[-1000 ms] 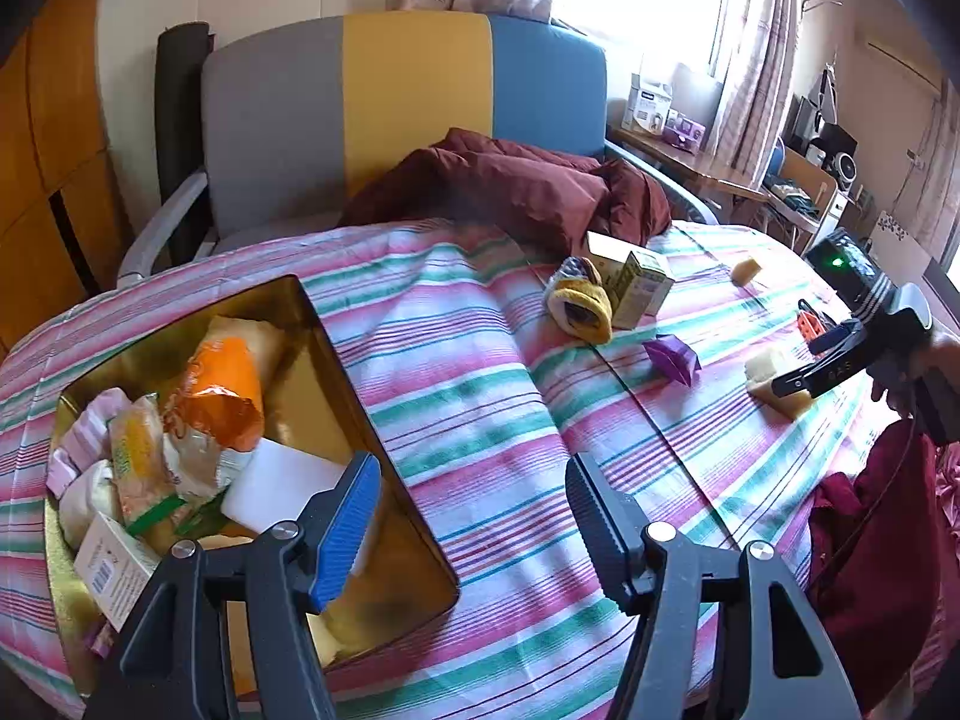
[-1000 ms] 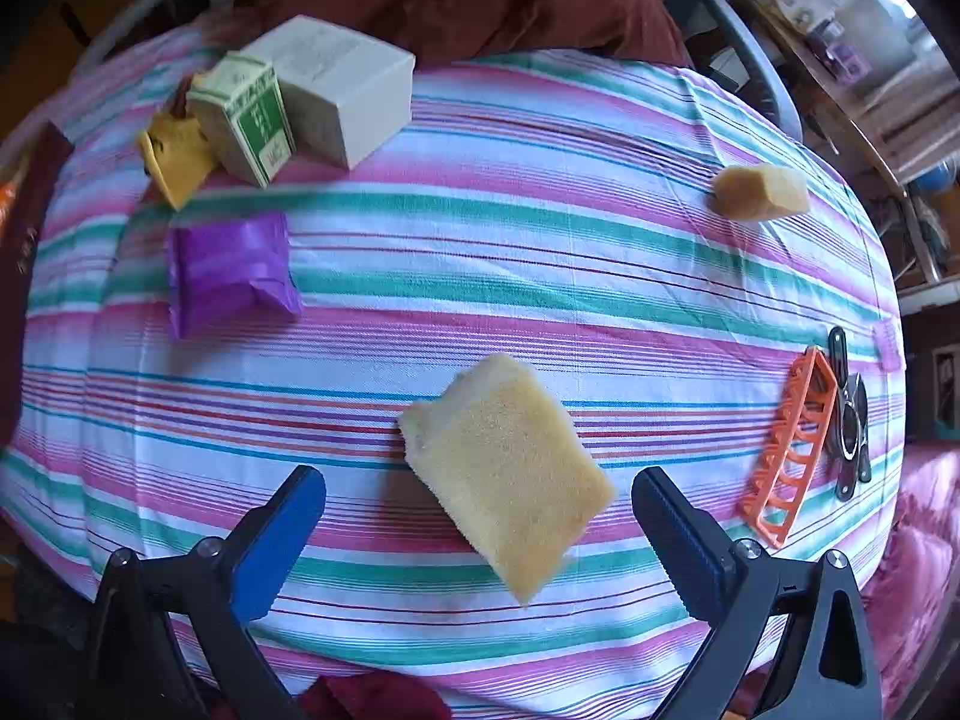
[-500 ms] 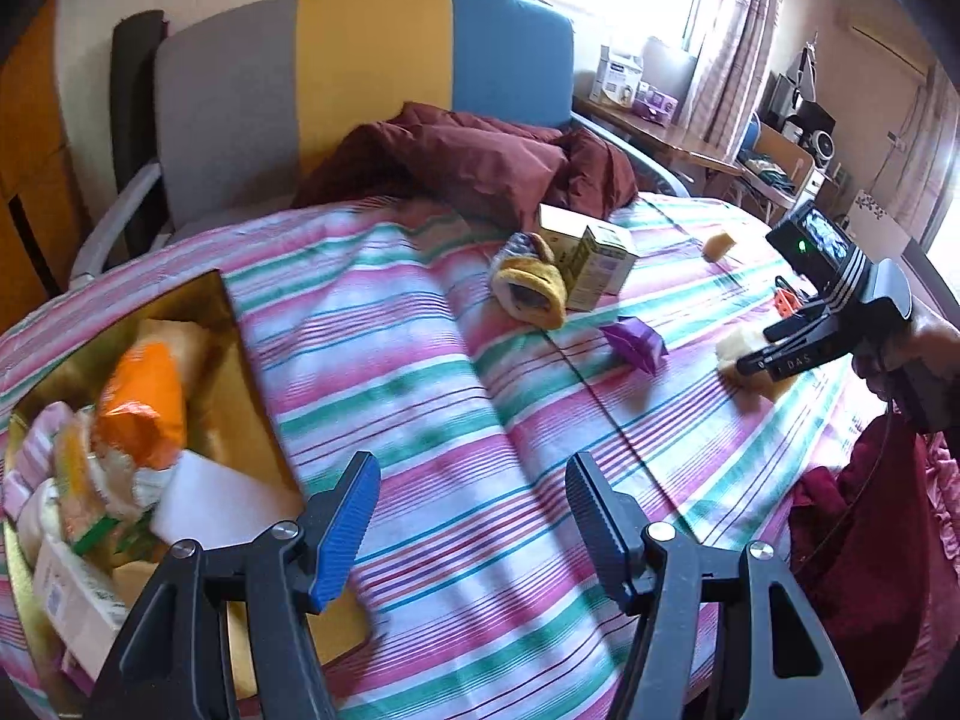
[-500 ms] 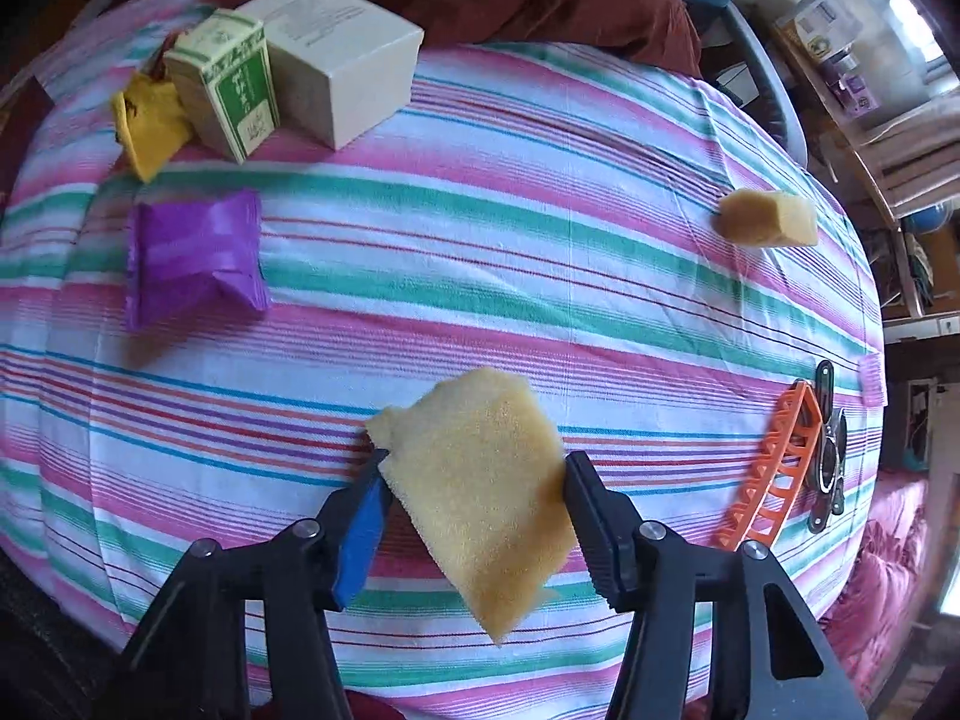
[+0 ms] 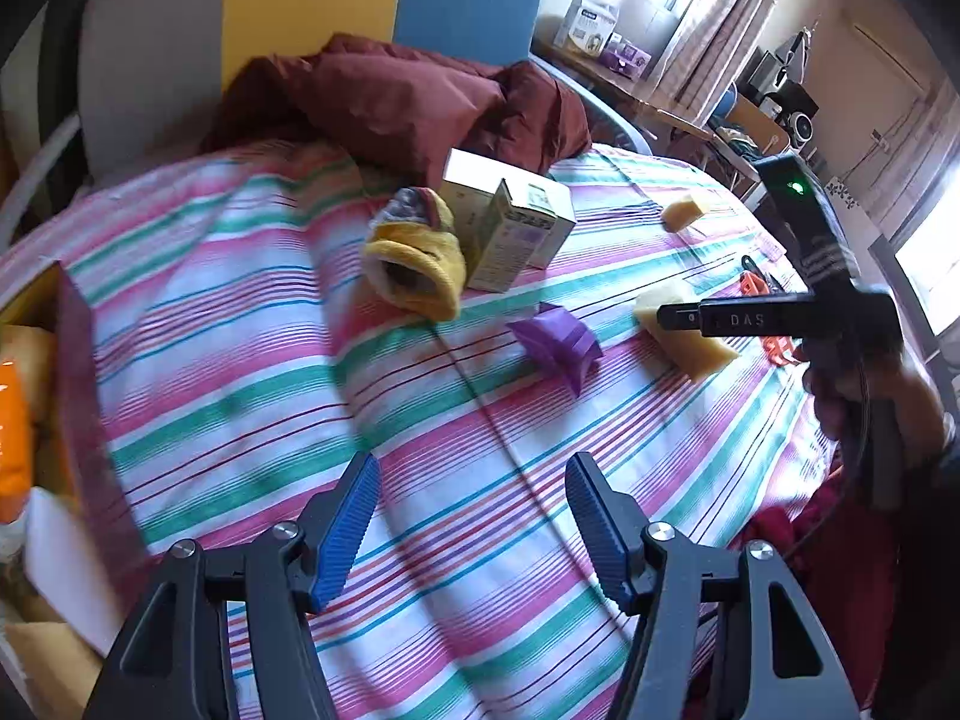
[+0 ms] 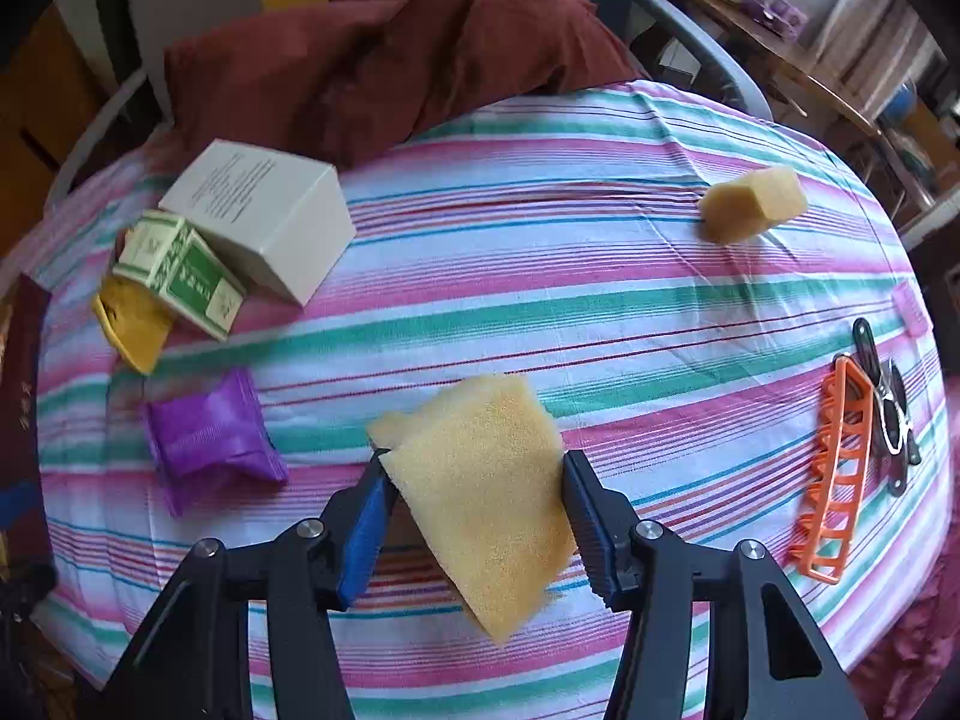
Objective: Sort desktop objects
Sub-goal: 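Grasp the large tan sponge with the right tool while the left moves toward the purple packet, then close the left tool on the purple packet while the right holds the sponge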
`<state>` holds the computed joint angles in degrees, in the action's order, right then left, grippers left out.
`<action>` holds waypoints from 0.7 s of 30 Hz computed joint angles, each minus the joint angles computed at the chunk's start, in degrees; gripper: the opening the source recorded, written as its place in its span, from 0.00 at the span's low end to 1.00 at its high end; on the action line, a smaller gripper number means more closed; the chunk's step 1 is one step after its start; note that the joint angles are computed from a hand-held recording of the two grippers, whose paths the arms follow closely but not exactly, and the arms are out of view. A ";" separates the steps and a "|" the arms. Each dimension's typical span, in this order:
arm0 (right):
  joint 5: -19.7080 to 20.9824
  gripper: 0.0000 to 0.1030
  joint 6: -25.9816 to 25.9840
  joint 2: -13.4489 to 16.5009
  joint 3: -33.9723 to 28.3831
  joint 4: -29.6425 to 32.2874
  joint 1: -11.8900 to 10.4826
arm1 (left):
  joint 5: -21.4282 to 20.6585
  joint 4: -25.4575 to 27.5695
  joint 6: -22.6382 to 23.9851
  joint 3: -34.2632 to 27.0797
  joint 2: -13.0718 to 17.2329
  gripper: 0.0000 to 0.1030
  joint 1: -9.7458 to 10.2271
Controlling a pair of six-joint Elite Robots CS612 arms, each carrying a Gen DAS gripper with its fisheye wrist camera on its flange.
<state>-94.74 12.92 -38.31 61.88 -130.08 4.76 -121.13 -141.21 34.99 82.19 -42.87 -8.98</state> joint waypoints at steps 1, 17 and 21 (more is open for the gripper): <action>0.79 0.55 0.97 -0.21 0.65 -1.21 -0.21 | 0.07 0.32 -0.38 -0.27 0.14 0.63 -0.28; 0.98 0.57 1.79 0.19 0.21 -1.53 -0.47 | 4.12 4.70 -11.52 -4.47 2.97 0.63 -5.49; 1.28 0.57 2.02 0.30 0.05 -1.41 -0.62 | 5.63 3.47 -13.87 -4.62 3.34 0.63 -6.43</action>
